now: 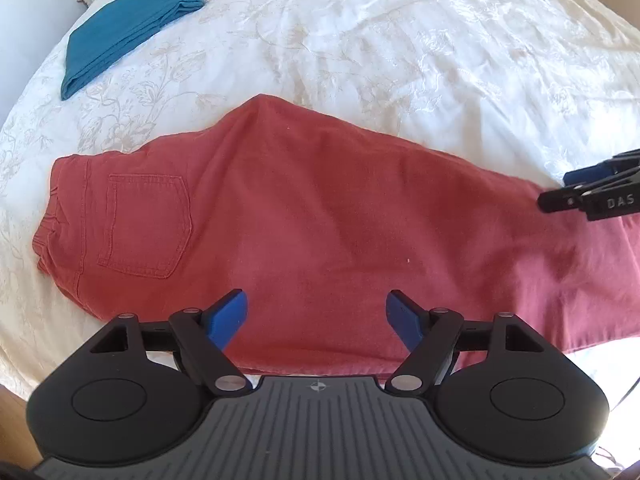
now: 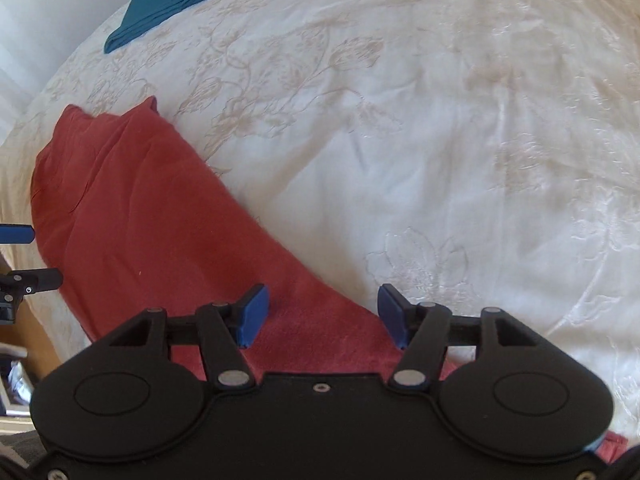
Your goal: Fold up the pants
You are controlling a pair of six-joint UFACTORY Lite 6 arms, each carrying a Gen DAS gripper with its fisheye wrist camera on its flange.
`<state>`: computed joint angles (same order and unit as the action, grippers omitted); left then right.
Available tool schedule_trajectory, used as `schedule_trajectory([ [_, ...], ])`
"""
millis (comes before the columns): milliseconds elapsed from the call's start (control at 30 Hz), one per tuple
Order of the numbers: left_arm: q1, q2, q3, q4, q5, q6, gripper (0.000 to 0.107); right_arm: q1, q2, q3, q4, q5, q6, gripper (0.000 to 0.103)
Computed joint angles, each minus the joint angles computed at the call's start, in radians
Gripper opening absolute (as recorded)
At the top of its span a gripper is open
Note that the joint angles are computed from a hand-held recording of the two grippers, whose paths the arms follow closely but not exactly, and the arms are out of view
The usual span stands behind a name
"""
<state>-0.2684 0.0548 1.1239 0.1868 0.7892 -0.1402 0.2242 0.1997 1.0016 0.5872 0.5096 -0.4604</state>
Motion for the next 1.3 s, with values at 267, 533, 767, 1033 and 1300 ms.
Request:
schedule_trajectory([
  [267, -0.056, 0.079, 0.111, 0.075, 0.062, -0.122, 0.075, -0.088, 0.187, 0.118, 0.314, 0.156, -0.33, 0.048],
  [533, -0.057, 0.28, 0.331, 0.048, 0.071, -0.067, 0.075, 0.045, -0.123, -0.087, 0.331, -0.046, -0.411, 0.016],
  [767, -0.063, 0.486, 0.591, -0.009, 0.059, -0.03, 0.075, 0.301, -0.336, -0.238, -0.088, -0.195, -0.08, 0.017],
  [1033, -0.088, 0.749, 0.826, 0.05, 0.199, -0.013, 0.075, 0.346, -0.283, -0.209, -0.065, -0.132, -0.153, 0.023],
  [1300, 0.004, 0.614, 0.578, -0.037, 0.1, 0.021, 0.076, 0.141, -0.248, -0.119, 0.106, -0.095, -0.182, 0.05],
])
